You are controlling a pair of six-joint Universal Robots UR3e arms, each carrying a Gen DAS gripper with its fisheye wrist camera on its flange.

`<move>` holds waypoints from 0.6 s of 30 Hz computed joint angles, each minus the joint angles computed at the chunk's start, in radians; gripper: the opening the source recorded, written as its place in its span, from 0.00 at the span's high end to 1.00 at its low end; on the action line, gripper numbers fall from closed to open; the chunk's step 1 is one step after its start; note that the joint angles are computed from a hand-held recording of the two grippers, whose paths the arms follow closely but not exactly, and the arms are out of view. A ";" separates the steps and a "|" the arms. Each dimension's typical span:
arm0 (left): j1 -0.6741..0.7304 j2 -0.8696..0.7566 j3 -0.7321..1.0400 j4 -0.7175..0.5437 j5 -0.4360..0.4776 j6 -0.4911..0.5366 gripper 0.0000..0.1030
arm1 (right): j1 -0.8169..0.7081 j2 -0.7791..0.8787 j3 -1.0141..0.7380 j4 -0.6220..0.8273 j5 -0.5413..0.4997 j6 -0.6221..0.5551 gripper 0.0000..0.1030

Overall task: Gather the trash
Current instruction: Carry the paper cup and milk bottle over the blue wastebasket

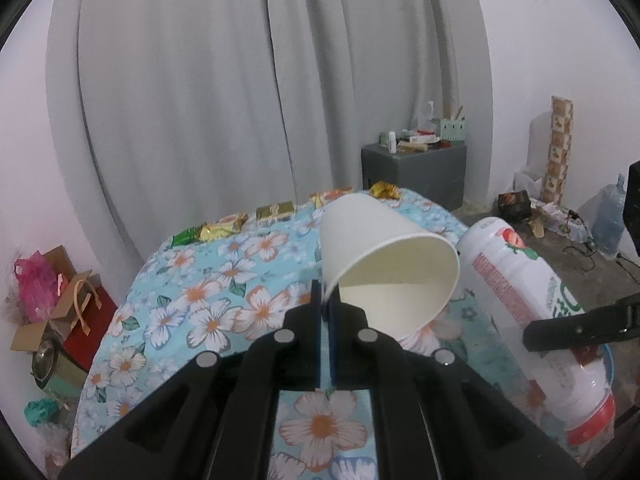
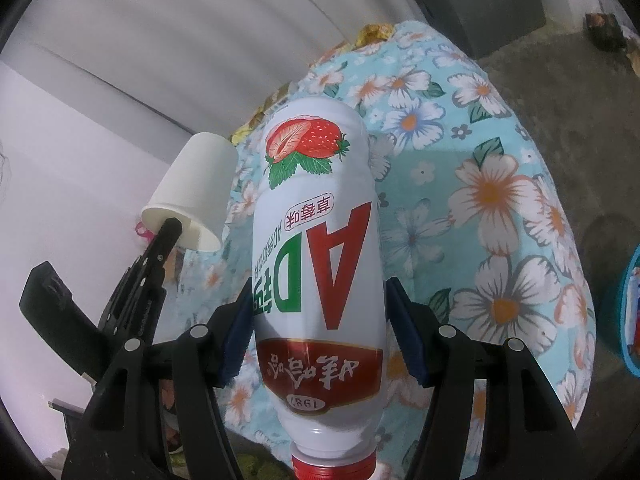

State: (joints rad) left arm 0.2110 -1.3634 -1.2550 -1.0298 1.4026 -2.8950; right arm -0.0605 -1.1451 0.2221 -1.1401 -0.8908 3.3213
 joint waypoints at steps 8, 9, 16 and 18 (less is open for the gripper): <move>0.020 0.054 0.024 -0.036 -0.049 0.006 0.98 | -0.031 -0.113 0.102 -0.015 0.024 0.003 0.42; 0.018 0.060 0.026 -0.038 -0.052 0.007 0.98 | -0.040 -0.134 0.124 -0.016 0.032 0.001 0.42; -0.002 0.093 0.049 -0.056 -0.083 0.012 0.98 | -0.106 -0.228 0.209 -0.002 0.074 -0.022 0.42; -0.014 0.098 0.050 -0.055 -0.086 0.017 0.98 | -0.136 -0.264 0.235 0.015 0.089 -0.038 0.42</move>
